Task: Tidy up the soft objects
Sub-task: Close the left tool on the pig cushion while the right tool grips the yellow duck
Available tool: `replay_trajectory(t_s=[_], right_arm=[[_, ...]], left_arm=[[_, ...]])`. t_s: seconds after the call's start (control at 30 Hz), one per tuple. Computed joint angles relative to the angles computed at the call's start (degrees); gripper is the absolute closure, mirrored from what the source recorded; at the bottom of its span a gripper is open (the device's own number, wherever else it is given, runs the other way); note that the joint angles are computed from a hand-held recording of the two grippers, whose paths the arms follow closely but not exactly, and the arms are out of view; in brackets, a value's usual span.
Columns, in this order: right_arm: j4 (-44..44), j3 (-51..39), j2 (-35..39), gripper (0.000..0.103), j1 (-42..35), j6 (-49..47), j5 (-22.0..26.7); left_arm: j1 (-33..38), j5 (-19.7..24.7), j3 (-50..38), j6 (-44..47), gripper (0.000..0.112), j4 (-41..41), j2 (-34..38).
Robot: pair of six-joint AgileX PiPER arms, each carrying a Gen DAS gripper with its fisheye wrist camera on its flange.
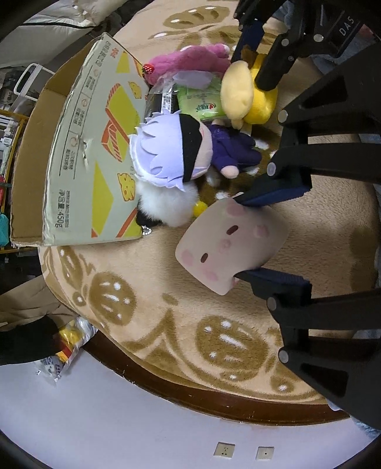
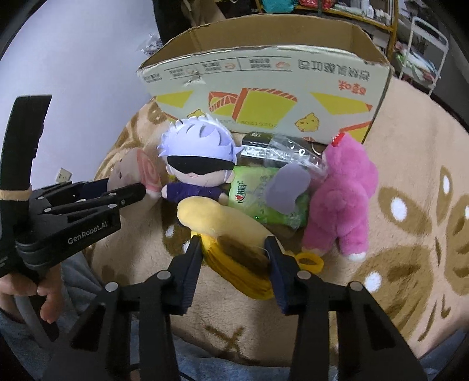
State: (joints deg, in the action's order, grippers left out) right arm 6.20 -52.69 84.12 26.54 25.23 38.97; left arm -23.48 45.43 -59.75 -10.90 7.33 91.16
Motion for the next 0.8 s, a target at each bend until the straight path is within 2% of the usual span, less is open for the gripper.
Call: replay_trajectory(t_s=[0.2, 0.43, 0.6, 0.8], right_arm=[[-1.43, 1.19, -2.21, 0.059, 0.19, 2.15, -0.32], [3.15, 4.18, -4.84, 0.059, -3.34, -0.67, -2.2], [-1.88, 5.06, -8.08, 0.059, -1.92, 4.22, -2.39], [-7.41, 6.49, -12.73, 0.06, -1.25, 9.51, -4.85]], left_arm=[[-0.18, 0.4, 0.98, -1.9, 0.073, 1.19, -1.67], [0.03, 1.0, 0.86, -3.54, 0.073, 2.22, -1.68], [-0.46, 0.71, 0.9, -3.79, 0.073, 2.74, -2.12], [-2.06, 0.15, 1.49, -5.24, 0.073, 4.71, -3.21]])
